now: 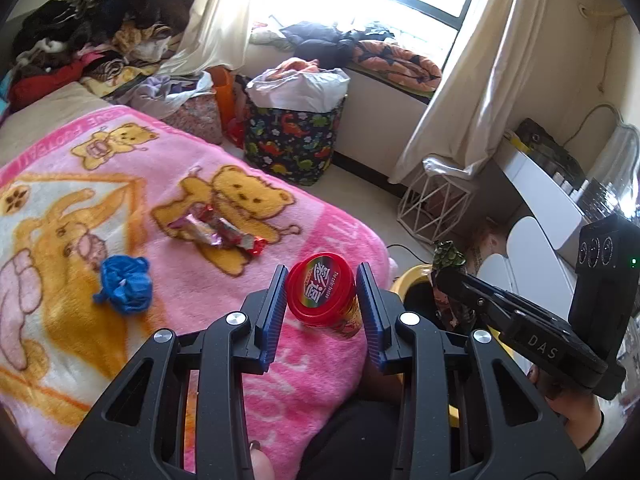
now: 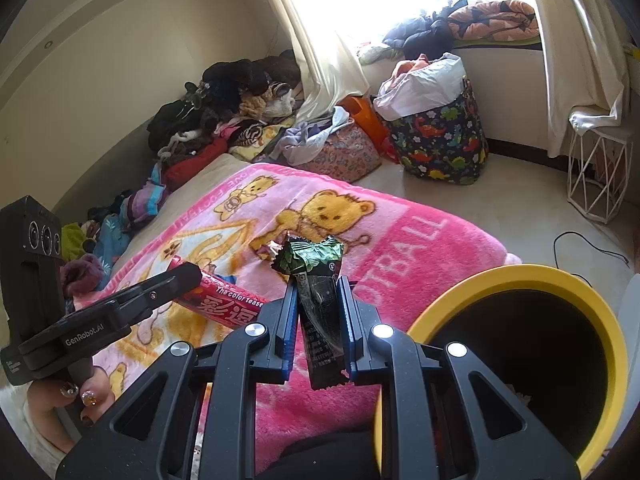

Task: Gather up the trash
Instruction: 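Carry the candy tube in the left tool while the right tool carries the black-green wrapper over the bin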

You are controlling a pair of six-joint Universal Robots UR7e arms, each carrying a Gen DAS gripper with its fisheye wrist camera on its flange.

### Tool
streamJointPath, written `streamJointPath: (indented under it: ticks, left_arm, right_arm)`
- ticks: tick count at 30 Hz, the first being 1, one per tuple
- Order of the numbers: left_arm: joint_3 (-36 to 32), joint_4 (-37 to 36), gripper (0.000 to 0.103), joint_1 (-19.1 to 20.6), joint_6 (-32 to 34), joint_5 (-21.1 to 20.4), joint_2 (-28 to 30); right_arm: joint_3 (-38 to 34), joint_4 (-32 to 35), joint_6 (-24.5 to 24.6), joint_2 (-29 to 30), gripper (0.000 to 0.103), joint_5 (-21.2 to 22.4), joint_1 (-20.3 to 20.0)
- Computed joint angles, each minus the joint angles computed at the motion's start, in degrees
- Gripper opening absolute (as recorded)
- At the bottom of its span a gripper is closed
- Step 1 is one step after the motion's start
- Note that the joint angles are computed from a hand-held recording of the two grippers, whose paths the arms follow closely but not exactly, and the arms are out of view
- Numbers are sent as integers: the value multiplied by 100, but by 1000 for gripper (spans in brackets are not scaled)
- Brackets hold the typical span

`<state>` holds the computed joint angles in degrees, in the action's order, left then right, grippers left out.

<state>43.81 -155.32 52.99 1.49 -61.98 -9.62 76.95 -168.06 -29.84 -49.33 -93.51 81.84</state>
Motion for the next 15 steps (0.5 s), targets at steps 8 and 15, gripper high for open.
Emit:
streamJointPath:
  ticks: [8,15]
  left_arm:
    - [-298,169,28,-101,95,-160,181]
    - [-515,321,27,-186,170,-291,328]
  right_arm:
    - [160,-153,18,-207,18,-15,-50]
    - [367,-308,90,-438,18,-35,-159]
